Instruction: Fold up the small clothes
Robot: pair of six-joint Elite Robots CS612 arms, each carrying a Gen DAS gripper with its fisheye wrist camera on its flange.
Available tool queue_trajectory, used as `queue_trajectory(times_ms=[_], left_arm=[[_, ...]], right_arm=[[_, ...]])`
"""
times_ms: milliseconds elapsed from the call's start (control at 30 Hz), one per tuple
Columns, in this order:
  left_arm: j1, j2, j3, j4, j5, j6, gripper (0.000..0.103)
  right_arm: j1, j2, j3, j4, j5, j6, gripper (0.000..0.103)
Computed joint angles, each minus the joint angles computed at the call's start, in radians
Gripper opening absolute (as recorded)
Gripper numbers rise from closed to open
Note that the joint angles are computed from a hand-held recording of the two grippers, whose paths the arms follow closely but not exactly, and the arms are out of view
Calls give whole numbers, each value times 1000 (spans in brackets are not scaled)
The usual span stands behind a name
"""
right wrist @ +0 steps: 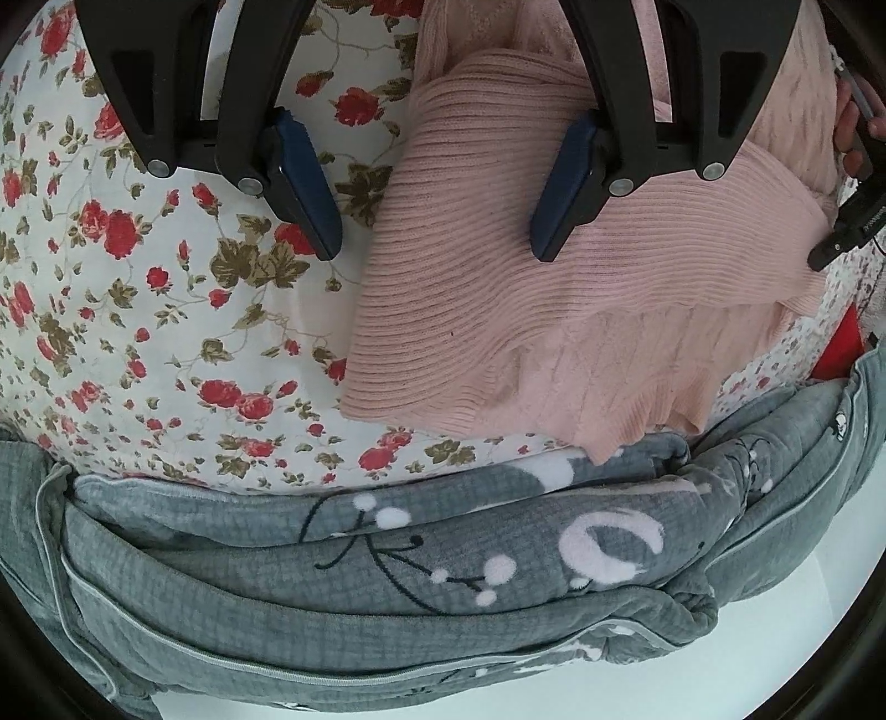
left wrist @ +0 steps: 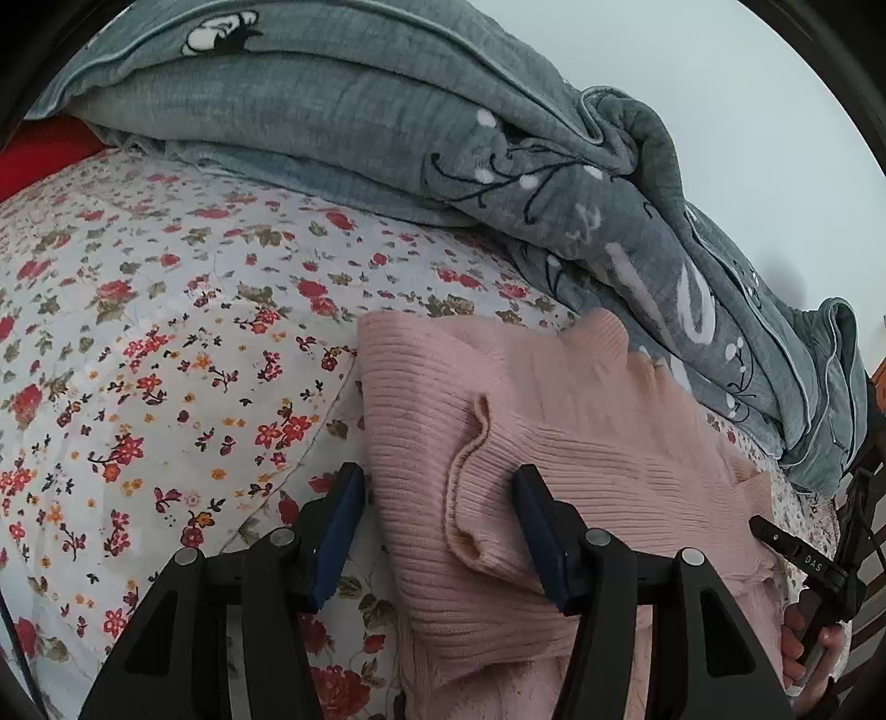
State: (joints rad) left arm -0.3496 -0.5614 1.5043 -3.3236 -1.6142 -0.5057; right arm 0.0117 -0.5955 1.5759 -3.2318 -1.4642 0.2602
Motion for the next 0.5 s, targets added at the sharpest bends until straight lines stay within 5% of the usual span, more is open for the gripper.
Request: queue_trajectory(times_ms=[200,333,400,500], left_arm=[[6,9,-6,-23,-26,-14,49],[14,18,-1,-97,-70,-26,17],[16,24,11,-190,-85,-28,16],[18,27,11,-214,-100,-27,16]], right_arm=[[0,1,-1,-5,5,1,69],[-8,5,3,-35,61,-10,34],[-12,6,11,-78,78,-4,12],[-24,9,34,-187,115,39,12]])
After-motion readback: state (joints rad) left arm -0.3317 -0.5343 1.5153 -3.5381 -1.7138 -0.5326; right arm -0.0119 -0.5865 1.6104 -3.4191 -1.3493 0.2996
